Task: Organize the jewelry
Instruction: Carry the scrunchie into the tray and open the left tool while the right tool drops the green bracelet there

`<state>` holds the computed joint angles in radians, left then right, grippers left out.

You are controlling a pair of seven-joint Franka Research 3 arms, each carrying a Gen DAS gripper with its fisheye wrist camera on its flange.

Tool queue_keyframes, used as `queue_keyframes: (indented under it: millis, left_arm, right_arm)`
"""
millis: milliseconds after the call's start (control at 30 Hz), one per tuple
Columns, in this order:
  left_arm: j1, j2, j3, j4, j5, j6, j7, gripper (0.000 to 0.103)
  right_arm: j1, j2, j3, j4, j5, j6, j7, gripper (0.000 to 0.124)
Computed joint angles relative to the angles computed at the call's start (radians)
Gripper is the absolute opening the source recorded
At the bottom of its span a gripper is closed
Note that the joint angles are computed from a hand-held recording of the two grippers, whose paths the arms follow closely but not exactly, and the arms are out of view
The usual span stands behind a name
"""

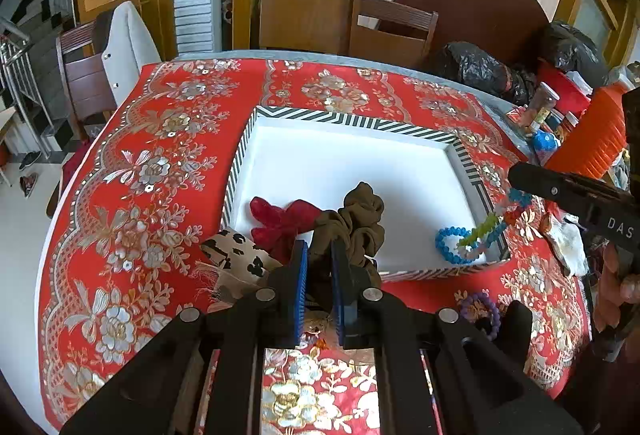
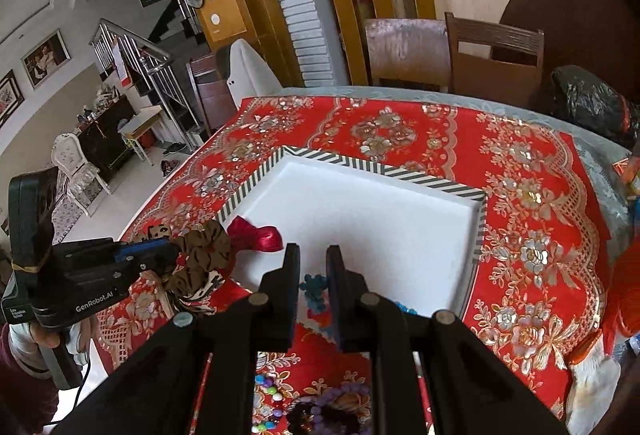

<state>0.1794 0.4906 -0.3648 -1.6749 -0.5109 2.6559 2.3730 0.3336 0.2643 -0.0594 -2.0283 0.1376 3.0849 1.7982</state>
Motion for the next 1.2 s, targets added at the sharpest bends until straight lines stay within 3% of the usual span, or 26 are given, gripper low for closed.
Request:
queue_keyframes:
  millis: [400, 733, 967, 1200]
  left_arm:
    - [-0.065, 0.123, 0.019, 0.168, 0.126, -0.035, -0.136, 0.015]
    - [-0.127, 0.273, 0.04, 0.371, 0.234, -0.124, -0.295, 0.015]
    - [-0.163, 0.373, 0.063, 0.497, 0.304, -0.161, -0.4, 0.015]
    - [-0.177, 0.417, 0.069, 0.541, 0.35, -0.153, -0.456, 0.015]
  right_arm:
    - [-0.011, 0.102, -0.037, 0.129, -0.026, -0.085, 0.04, 0.013]
    - [-0.036, 0.214, -0.056, 0.267, -0.051, -0.181, 0.074, 0.013]
    - [-0.029, 0.251, -0.101, 0.262, -0.104, -0.252, 0.127, 0.013]
    - [-0.037, 0.242, -0.11, 0.196, -0.141, -0.248, 0.171, 0.013]
